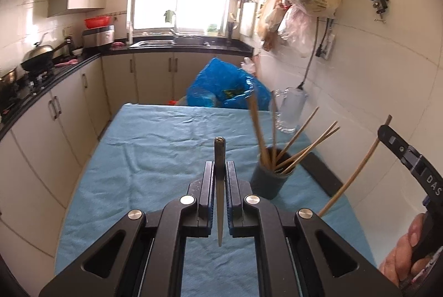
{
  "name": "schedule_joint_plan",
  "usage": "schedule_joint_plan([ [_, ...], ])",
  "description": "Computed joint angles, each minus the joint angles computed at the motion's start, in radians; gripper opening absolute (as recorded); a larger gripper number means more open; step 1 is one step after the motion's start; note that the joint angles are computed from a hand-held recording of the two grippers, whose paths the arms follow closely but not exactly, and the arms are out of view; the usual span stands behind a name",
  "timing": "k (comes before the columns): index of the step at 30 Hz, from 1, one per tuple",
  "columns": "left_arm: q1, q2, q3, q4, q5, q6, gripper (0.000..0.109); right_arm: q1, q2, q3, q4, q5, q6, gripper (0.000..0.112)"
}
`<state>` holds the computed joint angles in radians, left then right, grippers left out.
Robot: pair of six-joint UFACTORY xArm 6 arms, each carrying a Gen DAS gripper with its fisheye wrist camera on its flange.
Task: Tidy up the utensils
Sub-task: 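Lower the held chopsticks into the black cup and open both grippers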
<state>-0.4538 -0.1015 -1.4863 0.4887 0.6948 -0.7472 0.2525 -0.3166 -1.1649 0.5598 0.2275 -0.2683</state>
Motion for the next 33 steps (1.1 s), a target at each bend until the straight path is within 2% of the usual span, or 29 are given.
schedule_joint_plan([
  [5,0.011,0.122,-0.191,-0.117,0.000,0.103,0.007,-0.041,0.082,-0.122,-0.001,0.014,0.020,0.008],
  [9,0.006,0.249,-0.385,-0.134,0.015,0.126,0.007,-0.068,0.171,-0.238,-0.038,0.019,0.074,0.008],
  [14,0.001,0.449,-0.679,-0.177,0.066,0.164,0.007,-0.083,0.275,-0.358,-0.179,-0.034,0.204,0.008],
  [18,0.003,0.610,-0.897,-0.209,0.145,0.188,0.007,-0.086,0.359,-0.430,-0.388,-0.056,0.357,0.009],
  [22,0.013,0.713,-1.015,-0.246,0.211,0.212,0.007,-0.080,0.433,-0.492,-0.361,0.008,0.335,0.009],
  [24,0.023,0.714,-0.998,-0.257,0.209,0.207,0.008,-0.081,0.459,-0.517,-0.318,0.063,0.299,0.010],
  [25,0.026,0.721,-1.007,-0.267,0.215,0.212,0.014,-0.083,0.465,-0.525,-0.291,0.081,0.280,0.011],
  [26,0.030,0.724,-1.014,-0.274,0.223,0.214,0.021,-0.084,0.463,-0.523,-0.259,0.089,0.258,0.017],
  [27,0.033,0.704,-0.982,-0.267,0.208,0.202,0.039,-0.087,0.458,-0.518,-0.237,0.092,0.245,0.021],
  [28,0.034,0.675,-0.935,-0.253,0.181,0.186,0.048,-0.090,0.453,-0.514,-0.235,0.090,0.247,0.031],
  [29,0.035,0.631,-0.866,-0.229,0.143,0.163,0.049,-0.092,0.436,-0.499,-0.222,0.080,0.241,0.039],
  [32,0.032,0.511,-0.705,-0.169,0.083,0.123,0.055,-0.095,0.384,-0.456,-0.196,0.052,0.227,0.052],
  [33,0.031,0.455,-0.626,-0.144,0.052,0.101,0.063,-0.098,0.348,-0.423,-0.222,0.041,0.251,0.055],
])
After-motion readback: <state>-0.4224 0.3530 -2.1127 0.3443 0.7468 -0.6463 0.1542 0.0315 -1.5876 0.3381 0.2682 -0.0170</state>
